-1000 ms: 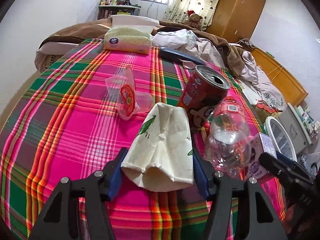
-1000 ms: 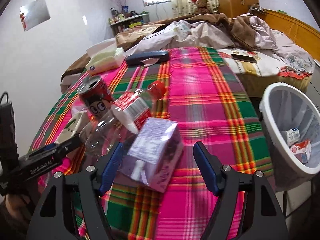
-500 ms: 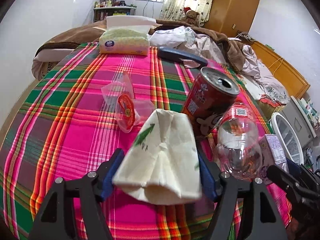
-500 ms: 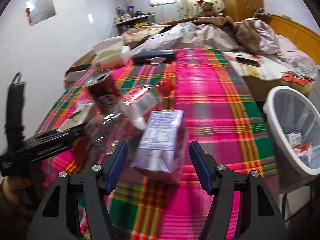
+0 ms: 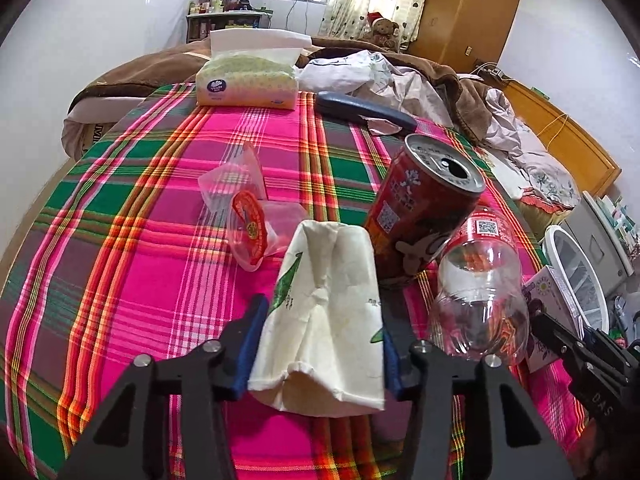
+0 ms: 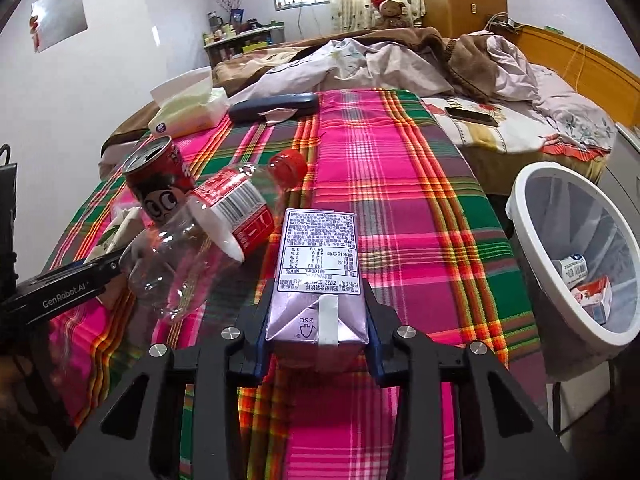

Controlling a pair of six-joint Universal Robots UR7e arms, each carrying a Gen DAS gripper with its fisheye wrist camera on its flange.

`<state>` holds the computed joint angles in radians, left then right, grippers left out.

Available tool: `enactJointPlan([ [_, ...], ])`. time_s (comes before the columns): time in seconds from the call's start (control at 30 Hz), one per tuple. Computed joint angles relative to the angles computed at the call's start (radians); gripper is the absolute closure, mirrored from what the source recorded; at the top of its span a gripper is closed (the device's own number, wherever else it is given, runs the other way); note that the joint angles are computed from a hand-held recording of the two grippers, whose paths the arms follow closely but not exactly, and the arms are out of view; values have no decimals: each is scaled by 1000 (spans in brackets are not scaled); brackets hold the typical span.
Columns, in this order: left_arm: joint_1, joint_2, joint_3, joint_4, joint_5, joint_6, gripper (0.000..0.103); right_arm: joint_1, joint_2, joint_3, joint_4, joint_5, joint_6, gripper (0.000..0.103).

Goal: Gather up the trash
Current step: 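Grasp beige paper bag with left tool while right tool grasps purple juice box, then carry paper bag and juice box over the wastebasket and open both tools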

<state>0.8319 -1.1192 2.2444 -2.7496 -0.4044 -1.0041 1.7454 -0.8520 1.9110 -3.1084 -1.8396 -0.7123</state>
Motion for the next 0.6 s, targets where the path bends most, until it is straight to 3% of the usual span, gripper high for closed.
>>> enactJointPlan([
  [0.1,-12,-3,5,5,16,-9,64,-2,-3,-1,1,8,2,65],
  [0.6,-81,-30,11,110,66,-101,66,-17,-40,8,-6,85,-1,65],
])
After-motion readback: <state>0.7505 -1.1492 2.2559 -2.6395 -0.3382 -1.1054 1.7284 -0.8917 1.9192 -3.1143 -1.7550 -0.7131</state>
